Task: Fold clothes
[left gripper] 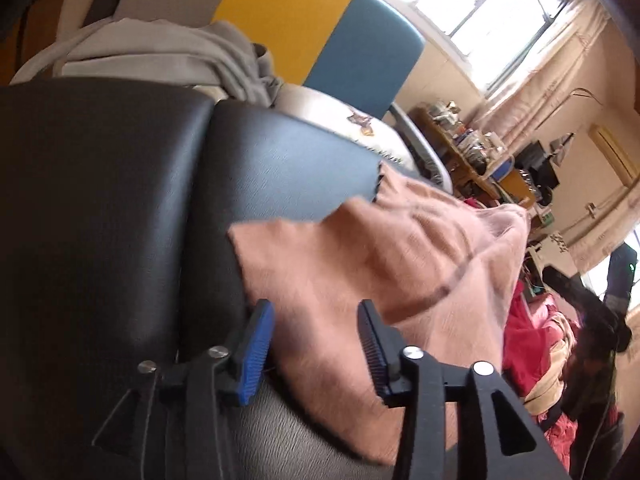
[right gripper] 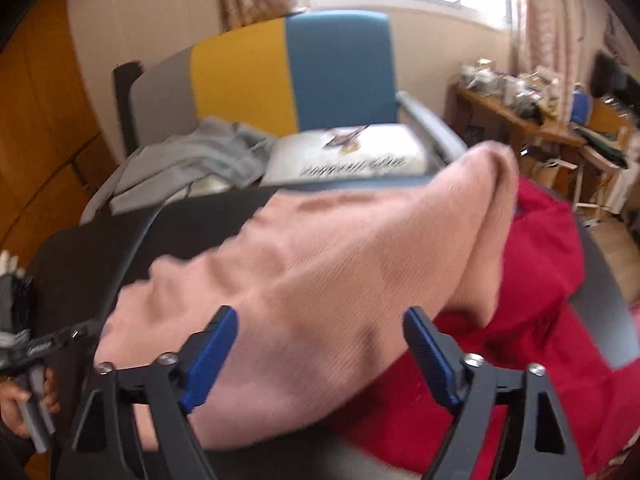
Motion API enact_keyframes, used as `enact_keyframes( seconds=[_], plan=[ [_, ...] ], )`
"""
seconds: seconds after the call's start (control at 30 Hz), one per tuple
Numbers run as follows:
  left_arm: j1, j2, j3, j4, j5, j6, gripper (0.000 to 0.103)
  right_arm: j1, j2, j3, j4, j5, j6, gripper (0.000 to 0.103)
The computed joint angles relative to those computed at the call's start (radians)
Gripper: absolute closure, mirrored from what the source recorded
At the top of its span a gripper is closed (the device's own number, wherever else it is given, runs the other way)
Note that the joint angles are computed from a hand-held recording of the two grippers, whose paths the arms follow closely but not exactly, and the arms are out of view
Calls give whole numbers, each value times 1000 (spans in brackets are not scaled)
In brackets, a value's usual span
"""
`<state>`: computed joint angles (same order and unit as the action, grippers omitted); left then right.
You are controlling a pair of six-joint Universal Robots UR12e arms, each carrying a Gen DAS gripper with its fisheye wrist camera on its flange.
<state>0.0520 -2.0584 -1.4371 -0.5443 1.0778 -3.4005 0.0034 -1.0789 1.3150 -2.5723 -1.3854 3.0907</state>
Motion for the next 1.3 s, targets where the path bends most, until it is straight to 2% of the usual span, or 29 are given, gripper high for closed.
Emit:
enact_keyframes(
  seconds=[0.03,0.07,0.13,0.23,0.33,0.43,0.53,0.57,0.63,0.67,0.7,0.73,0.77,0.8,0.83,0.97,1.03,1.13,1.2,1.3],
  plan=[
    [-1,-14,24,-4,-16,11,48,-1,12,-23,-14,-36,19,10],
    [-3,-29,50,-8,-30,23,45,-1,25,-47,-27,-71,38,2],
    [-11,-64,112,-43,-56,55,44,-11,55,-101,-25,-118,88,0],
    [-26,-133,232,-127,-98,92,42,-34,115,-212,74,-104,176,0],
    [-51,-207,361,-212,-91,160,41,-49,178,-321,190,-78,229,0],
    [-73,-261,462,-316,-42,257,41,-55,221,-381,274,-37,242,0],
    [-92,-318,570,-477,8,360,41,-54,231,-374,283,-29,215,1],
    [-97,-335,603,-543,15,398,41,-53,234,-371,287,-27,206,4],
    [-101,-337,612,-576,11,456,45,-52,228,-347,266,-51,190,20],
    [-103,-336,612,-584,9,484,64,-51,224,-334,255,-62,183,34],
    [-102,-324,589,-551,2,470,78,-56,216,-312,224,-53,185,46],
    [-99,-309,563,-509,-5,447,92,-60,209,-294,200,-37,193,53],
    [-97,-295,538,-467,-11,424,96,-63,201,-278,176,-31,191,64],
    [-91,-274,498,-400,-33,392,97,-64,191,-260,151,-23,185,74],
    [-87,-255,466,-353,-50,374,98,-65,181,-244,126,-14,179,77],
    [-69,-175,337,-203,-153,340,98,-61,131,-166,20,30,140,81],
    [-62,-123,257,-138,-224,370,98,-58,97,-115,-31,63,127,81],
    [-58,-49,151,-95,-309,465,98,-57,45,-31,-123,93,136,81],
    [-60,-2,85,-111,-378,538,98,-57,1,44,-171,96,145,81],
    [-71,68,-4,-219,-470,690,98,-59,-54,148,-192,86,180,81]
  ],
)
